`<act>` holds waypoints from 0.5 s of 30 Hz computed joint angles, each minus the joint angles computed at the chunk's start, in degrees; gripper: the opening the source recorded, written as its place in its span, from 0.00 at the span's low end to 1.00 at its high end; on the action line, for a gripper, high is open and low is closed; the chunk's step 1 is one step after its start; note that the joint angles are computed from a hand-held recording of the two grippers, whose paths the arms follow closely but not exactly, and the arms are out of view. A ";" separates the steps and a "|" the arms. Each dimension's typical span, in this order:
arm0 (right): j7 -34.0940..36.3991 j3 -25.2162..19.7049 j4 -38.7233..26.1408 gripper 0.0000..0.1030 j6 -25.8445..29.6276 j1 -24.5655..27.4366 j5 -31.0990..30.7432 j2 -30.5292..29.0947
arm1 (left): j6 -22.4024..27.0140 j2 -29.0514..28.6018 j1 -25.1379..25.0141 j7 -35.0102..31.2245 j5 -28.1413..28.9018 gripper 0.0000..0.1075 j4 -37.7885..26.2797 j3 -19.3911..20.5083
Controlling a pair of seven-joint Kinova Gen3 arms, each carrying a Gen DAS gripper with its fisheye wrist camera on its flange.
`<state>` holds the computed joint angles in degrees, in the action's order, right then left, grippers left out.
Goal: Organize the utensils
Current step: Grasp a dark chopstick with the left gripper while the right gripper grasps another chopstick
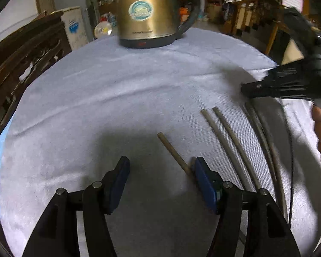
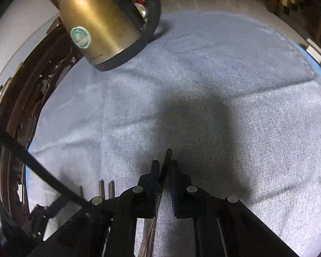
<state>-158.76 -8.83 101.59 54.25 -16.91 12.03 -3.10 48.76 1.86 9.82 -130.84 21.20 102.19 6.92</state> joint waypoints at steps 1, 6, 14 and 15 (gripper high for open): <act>-0.23 -0.06 1.29 0.09 -1.55 -0.01 -0.07 -1.15 | 1.31 0.18 -1.09 0.81 0.12 0.61 -0.70 0.42; -2.38 -2.21 7.59 0.08 -9.56 0.58 1.99 -9.12 | 5.02 1.91 -0.41 5.85 -0.34 0.60 -3.66 -0.71; 2.77 -1.46 8.19 0.09 -8.96 5.70 -5.10 -12.87 | 5.46 5.14 1.89 17.12 -6.38 0.18 -8.44 1.06; 2.77 -1.79 8.47 0.09 -9.04 6.21 -5.35 -13.31 | 5.36 5.35 1.73 16.49 -5.95 0.09 -8.52 1.20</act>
<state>-155.99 -10.62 110.06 45.21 -10.70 6.69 -16.41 54.12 7.21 11.55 -114.35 15.25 93.66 8.12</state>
